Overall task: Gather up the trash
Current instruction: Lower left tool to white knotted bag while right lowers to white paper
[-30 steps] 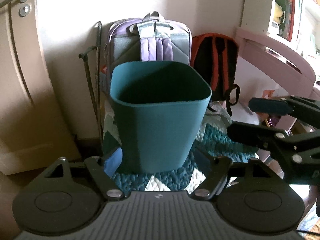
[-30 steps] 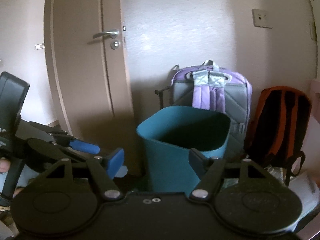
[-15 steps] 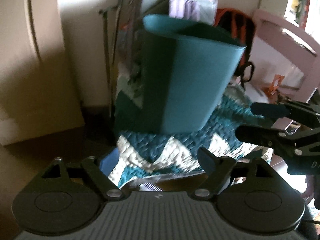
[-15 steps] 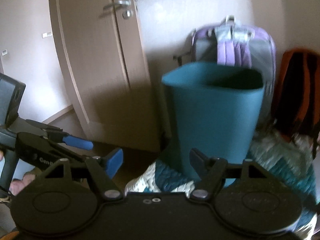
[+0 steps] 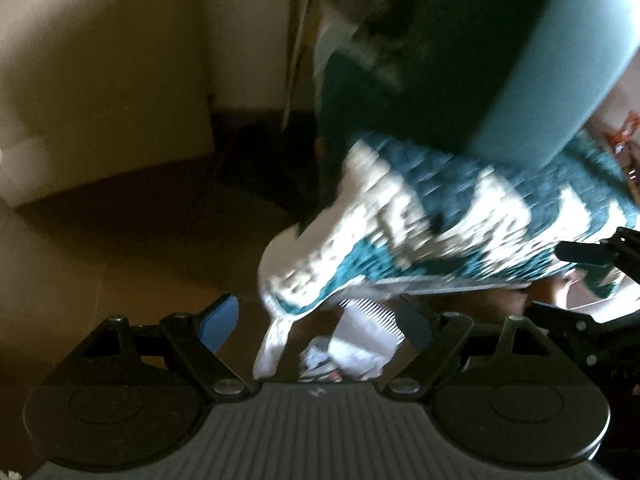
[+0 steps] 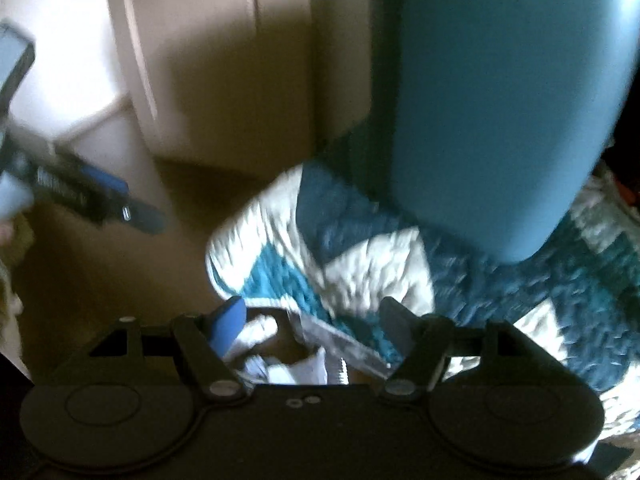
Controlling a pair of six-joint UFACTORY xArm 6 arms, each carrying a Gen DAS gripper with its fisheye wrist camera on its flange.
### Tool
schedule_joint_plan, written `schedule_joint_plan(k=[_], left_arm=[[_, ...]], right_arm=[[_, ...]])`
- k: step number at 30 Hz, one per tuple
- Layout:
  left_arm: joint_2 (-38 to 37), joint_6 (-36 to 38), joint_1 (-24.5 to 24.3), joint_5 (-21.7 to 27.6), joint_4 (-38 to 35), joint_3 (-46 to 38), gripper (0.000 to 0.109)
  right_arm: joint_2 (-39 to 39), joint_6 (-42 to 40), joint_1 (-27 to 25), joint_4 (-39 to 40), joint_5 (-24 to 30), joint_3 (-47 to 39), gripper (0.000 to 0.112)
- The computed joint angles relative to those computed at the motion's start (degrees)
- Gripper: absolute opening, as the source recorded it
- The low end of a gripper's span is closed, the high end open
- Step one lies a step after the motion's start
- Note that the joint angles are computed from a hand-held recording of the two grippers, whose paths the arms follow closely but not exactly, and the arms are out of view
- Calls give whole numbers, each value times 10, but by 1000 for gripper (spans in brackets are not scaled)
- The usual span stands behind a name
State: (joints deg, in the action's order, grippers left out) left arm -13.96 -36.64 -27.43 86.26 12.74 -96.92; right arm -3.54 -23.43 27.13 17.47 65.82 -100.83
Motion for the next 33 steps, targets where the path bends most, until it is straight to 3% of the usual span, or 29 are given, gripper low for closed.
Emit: schedule_joint_plan(k=[9, 17, 33], left_arm=[[-49, 25, 57, -67, -17, 212, 86], [-37, 48, 84, -173, -48, 362, 86], [68, 79, 126, -331, -102, 461, 85]], right_arm=[[14, -41, 35, -41, -30, 121, 73], [69, -98, 64, -58, -46, 167, 72], [205, -129, 90, -77, -71, 163, 69]])
